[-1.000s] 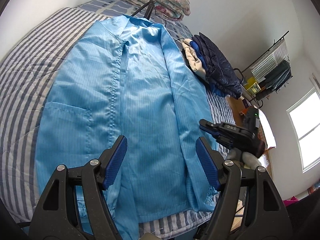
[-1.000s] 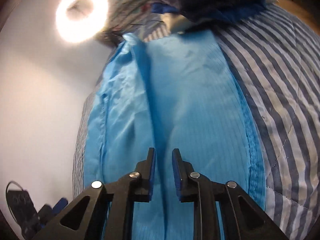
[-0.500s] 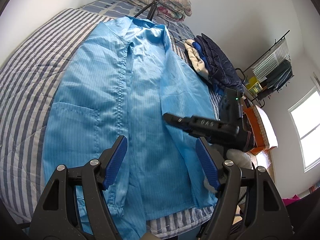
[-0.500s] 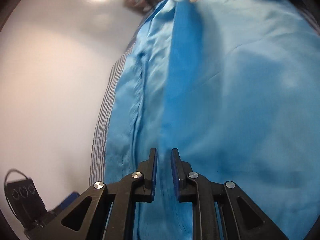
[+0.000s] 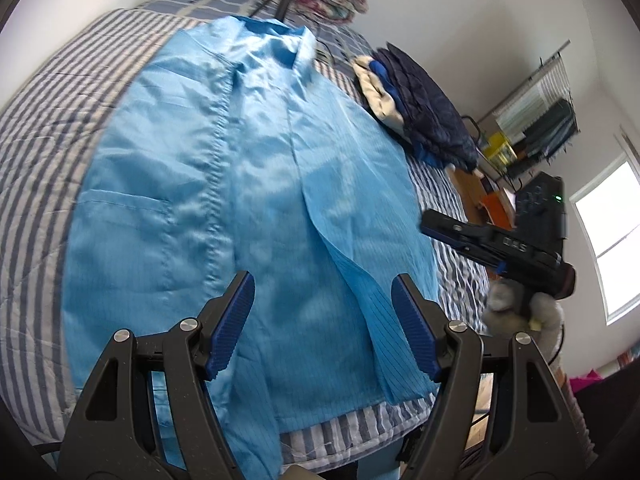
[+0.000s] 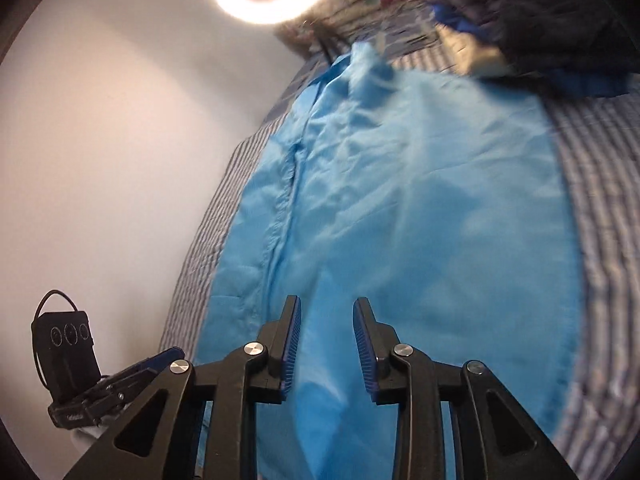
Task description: Fold large clothes
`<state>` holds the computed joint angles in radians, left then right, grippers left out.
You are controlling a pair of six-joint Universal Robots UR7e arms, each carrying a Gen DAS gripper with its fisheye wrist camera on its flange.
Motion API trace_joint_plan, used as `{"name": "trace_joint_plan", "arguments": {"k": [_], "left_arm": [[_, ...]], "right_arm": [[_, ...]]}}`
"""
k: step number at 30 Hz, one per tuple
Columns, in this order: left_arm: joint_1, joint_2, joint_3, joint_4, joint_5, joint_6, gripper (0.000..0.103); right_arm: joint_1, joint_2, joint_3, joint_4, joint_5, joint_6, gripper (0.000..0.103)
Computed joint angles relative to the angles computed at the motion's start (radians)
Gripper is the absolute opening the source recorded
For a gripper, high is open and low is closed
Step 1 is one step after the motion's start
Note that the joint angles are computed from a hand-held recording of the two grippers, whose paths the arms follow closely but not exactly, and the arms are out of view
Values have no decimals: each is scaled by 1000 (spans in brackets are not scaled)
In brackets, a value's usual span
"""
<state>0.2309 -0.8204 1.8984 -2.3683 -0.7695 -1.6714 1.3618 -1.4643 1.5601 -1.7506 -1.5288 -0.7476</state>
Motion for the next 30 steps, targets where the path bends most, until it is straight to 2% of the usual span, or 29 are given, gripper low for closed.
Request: {"name": "trace_joint_plan", "arguments": {"k": [6, 13, 15, 18, 21, 23, 26, 30], "left_arm": [[28, 53, -40, -55, -31, 69, 73], [51, 85, -64, -67, -56, 82, 73], [54, 89, -63, -71, -63, 79, 73], [53, 92, -65, -58, -66, 74, 73], [50, 89, -57, -75, -72, 74, 73], [45, 89, -52, -92, -75, 75, 73], [41, 100, -40, -166, -100, 86, 73], [47, 133, -62, -174, -146, 113, 73]], "right_arm": [[-69, -87, -1, 138, -48, -69, 28], [-83, -181, 139, 201, -170, -134, 27], [-83, -200, 163, 259, -167, -146, 27], [-64, -233, 201, 334, -169, -216, 27], [-47, -281, 222, 315, -172, -287, 29], [-67, -273, 179, 338, -132, -274, 29], [-110, -265, 117, 298, -80, -266, 38], [-159, -247, 71, 187, -89, -236, 40]]}}
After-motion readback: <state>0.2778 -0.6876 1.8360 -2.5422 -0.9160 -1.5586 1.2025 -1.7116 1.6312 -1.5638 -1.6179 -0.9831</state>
